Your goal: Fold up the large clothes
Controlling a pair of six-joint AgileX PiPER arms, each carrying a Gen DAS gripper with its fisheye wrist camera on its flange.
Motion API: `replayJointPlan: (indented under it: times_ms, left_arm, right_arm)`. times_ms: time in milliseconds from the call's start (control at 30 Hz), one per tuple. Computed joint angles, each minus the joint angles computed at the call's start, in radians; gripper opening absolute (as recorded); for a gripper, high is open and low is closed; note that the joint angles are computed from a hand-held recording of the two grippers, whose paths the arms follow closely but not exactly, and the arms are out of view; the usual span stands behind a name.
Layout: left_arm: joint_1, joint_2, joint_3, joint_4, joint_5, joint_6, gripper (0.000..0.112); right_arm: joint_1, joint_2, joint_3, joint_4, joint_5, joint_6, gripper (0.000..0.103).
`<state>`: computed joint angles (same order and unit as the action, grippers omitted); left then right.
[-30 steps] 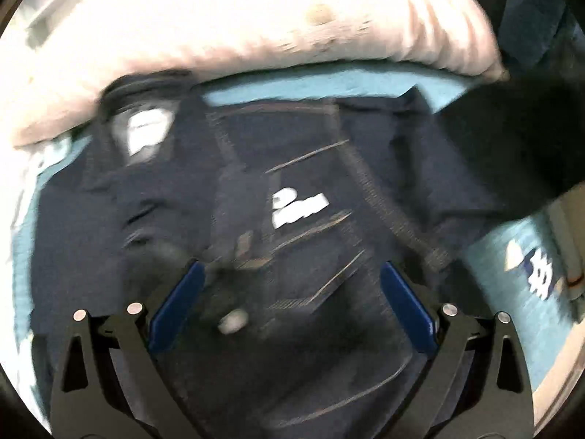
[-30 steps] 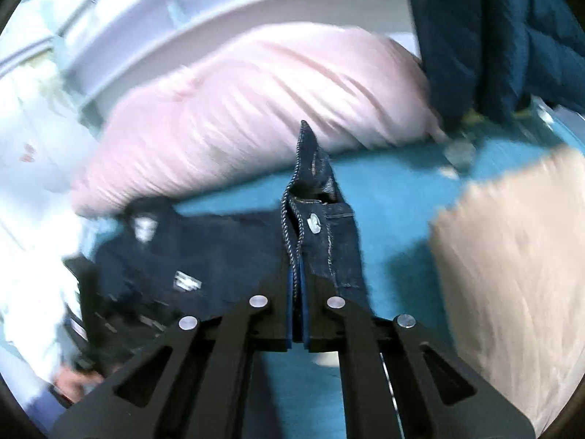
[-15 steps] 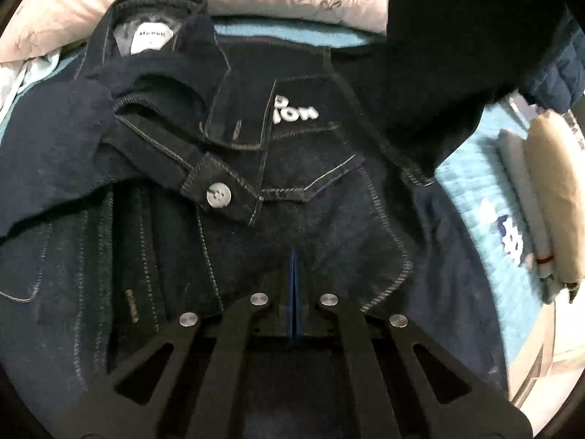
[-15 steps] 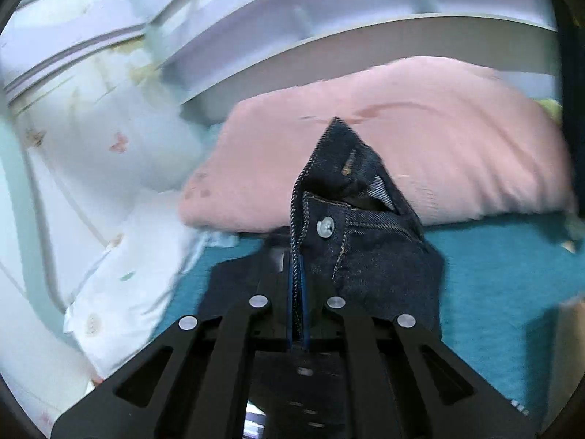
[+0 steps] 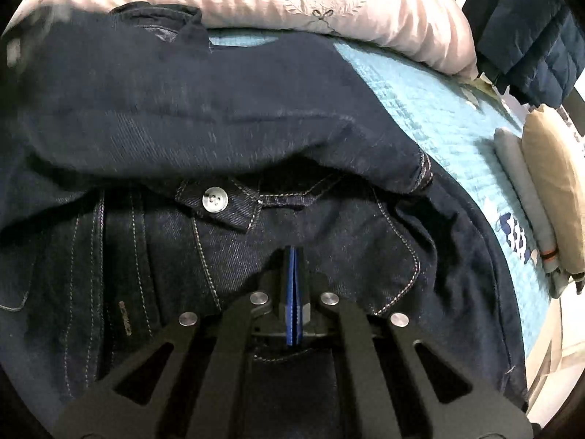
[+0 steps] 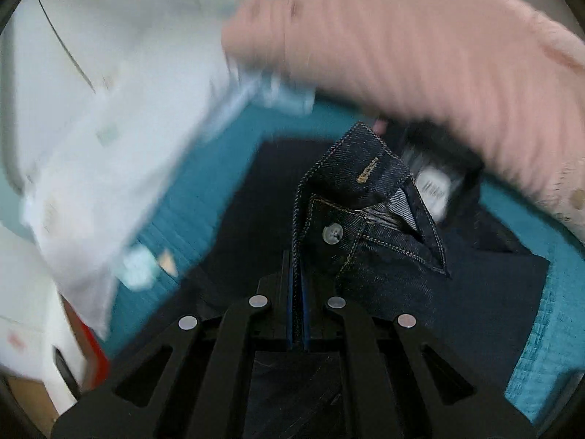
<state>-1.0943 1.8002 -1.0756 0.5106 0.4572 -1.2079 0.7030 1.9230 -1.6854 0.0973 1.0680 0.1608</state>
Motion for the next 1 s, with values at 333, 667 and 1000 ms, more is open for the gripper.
replayJointPlan:
  times_ms: [333,667,1000]
  left_arm:
    - [0.032,-0.05,0.047,-0.084,-0.05,0.102,0.001]
    - [0.078,-0.451,0.234,0.133,0.103,-0.009,0.058]
    - [0.669,-0.197,0.073,-0.523,0.124,0.837,0.07]
  right_arm:
    - [-0.048,-0.067,-0.026,0.261,0.0,-0.107,0.039]
    - [-0.473,-0.465,0.483,0.2,-0.185,-0.226,0.008]
    - [-0.569,-0.353,0.784,0.205,-0.459,-0.306,0.001]
